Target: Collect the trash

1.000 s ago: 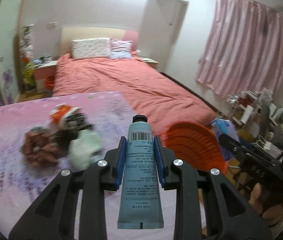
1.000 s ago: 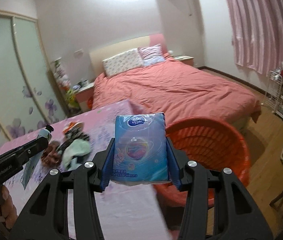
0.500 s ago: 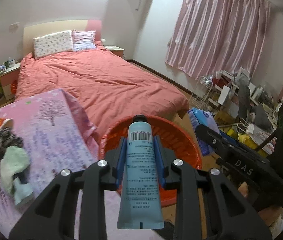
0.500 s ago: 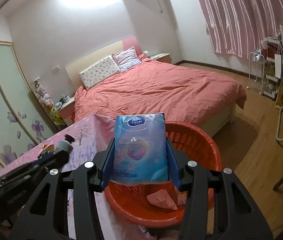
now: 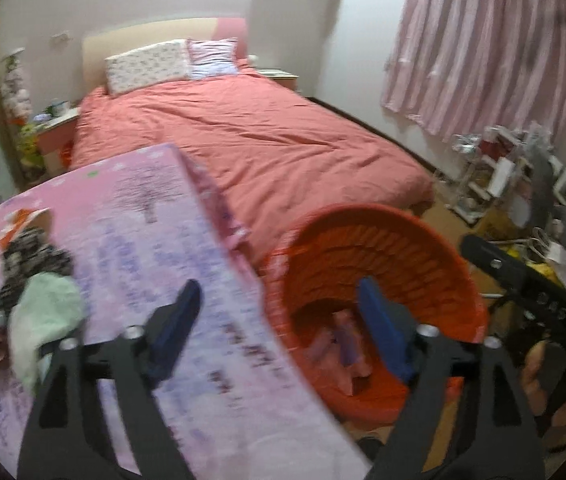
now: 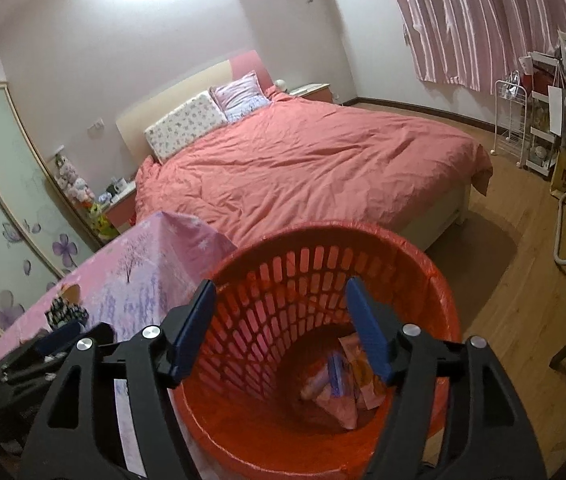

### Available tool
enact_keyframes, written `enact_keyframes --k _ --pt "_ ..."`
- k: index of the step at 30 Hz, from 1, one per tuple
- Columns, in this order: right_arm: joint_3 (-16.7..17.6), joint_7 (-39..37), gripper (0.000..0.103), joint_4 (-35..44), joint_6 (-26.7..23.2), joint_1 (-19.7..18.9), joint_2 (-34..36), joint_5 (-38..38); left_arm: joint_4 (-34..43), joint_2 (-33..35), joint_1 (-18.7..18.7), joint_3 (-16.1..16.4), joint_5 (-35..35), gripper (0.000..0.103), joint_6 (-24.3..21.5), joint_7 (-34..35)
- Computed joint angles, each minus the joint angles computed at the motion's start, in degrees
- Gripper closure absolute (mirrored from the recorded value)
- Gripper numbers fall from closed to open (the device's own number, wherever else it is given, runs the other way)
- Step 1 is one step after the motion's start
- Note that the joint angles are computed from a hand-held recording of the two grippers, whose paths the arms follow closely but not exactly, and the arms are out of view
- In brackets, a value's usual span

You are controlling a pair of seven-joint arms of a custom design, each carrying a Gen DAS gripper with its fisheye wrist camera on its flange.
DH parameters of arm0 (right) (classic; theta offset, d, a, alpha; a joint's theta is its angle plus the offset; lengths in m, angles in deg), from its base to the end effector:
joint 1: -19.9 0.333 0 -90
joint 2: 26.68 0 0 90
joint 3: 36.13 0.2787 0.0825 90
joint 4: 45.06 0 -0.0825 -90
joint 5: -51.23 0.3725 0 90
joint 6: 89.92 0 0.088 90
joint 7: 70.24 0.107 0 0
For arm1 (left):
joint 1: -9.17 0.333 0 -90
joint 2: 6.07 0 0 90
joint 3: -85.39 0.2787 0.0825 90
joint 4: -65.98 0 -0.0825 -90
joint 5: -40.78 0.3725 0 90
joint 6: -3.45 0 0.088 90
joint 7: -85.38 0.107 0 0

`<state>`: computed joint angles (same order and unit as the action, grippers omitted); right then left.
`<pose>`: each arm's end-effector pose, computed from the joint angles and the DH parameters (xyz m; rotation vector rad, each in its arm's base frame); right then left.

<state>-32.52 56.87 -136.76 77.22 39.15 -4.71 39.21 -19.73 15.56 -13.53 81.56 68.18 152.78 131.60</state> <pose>0.6361 0.2746 0.4931 -1.5142 1.6471 -0.4303 0.6215 -0.3127 0.5072 -1.7830 1.7924 -0.8645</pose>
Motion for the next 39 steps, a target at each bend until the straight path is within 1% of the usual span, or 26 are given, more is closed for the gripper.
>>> enact_keyframes --k 1,3,4,7,9,11,12,14,17,19,20,22,23,24,25,26,27,29,30,32,36,39 --pt "-0.7 0.9 0.036 -0.6 -0.2 0.9 -0.4 -1.0 -2.6 -1.8 0.0 0.7 1.0 0.014 0.6 -1.4" --pt "-0.5 0.7 0.036 -0.4 -0.9 0.9 -0.4 -1.2 -7.2 -5.0 0.7 1.2 2.6 0.014 1.3 -3.0" --pt "0.1 -0.3 0.036 0.2 -1.5 0.4 0.0 -0.7 -9.5 -6.9 1.2 1.4 3.7 0.014 1.2 -3.9" --pt "0.9 -1.0 0.036 0.5 -2.5 1.0 0.0 -0.3 -16.5 -12.6 3.2 1.3 8.1 0.014 1.0 -8.2" --pt "1.7 -2.0 0.036 1.5 -3.6 1.6 0.6 0.1 -21.9 -17.2 5.0 1.3 11.5 0.014 0.9 -11.8" --pt "2.3 -3.2 0.036 2.3 -4.6 2.4 1.1 0.1 -25.3 -20.5 7.1 0.9 13.6 0.014 0.3 -13.7" --pt "2.3 -3.4 0.036 2.9 -5.1 3.0 1.5 -0.1 -27.9 -23.0 8.4 0.9 15.8 0.014 -0.4 -15.7" --pt "2.9 -4.7 0.036 4.4 -6.1 4.0 2.5 0.0 -30.3 -25.6 10.7 0.3 18.0 0.014 -2.1 -17.8" --pt "4.3 -7.5 0.036 6.7 -7.5 4.9 4.1 1.1 -33.2 -28.5 14.7 -0.5 20.7 0.022 -5.3 -21.7" --pt "4.6 -8.9 0.036 8.3 -8.6 5.8 5.1 1.5 -33.5 -28.7 17.3 -0.8 20.8 0.033 -7.7 -22.4" --pt "4.8 -9.7 0.036 9.0 -9.0 6.3 5.5 1.7 -33.3 -28.4 18.3 -1.0 19.8 0.036 -8.3 -21.9" --pt "4.9 -10.7 0.036 10.2 -9.6 7.2 6.2 1.9 -32.7 -27.4 20.4 -1.1 17.0 0.049 -8.6 -20.3" --pt "5.1 -11.2 0.036 10.6 -9.8 7.6 6.4 2.1 -32.5 -27.0 21.4 -1.3 15.8 0.051 -8.5 -19.8" --pt "5.1 -11.6 0.036 10.7 -9.9 8.0 6.5 2.3 -32.8 -26.9 22.5 -1.2 14.0 0.055 -7.3 -18.9" --pt "5.2 -12.1 0.036 11.4 -10.2 8.4 6.8 2.4 -33.1 -26.8 23.4 -1.2 12.2 0.063 -6.0 -17.8" --pt "5.1 -12.3 0.036 11.8 -10.4 8.7 7.1 2.4 -33.5 -26.7 24.1 -1.5 11.2 0.068 -5.1 -16.8" --pt "5.1 -12.4 0.036 12.2 -10.6 9.1 7.3 2.5 -33.0 -25.9 24.6 -1.7 9.7 0.077 -5.0 -14.4" --pt "5.3 -12.8 0.037 14.3 -11.6 9.9 8.6 2.9 -33.2 -25.7 25.4 -2.0 10.2 0.081 -3.7 -13.9" --pt "5.5 -13.2 0.038 15.0 -11.8 10.2 9.0 3.2 -34.0 -26.3 25.7 -2.1 10.1 0.085 -2.7 -13.5" --pt "5.7 -13.9 0.038 16.4 -12.0 11.0 9.7 3.3 -35.9 -27.9 26.2 -2.6 9.7 0.086 -0.6 -14.5" --pt "6.0 -15.7 0.04 19.4 -12.5 12.5 11.4 3.5 -42.6 -34.2 27.7 -4.1 9.1 0.086 3.0 -14.1" --pt "6.0 -16.8 0.044 23.6 -14.0 13.9 14.1 3.7 -48.5 -40.3 28.9 -5.3 7.0 0.086 3.9 -12.3"
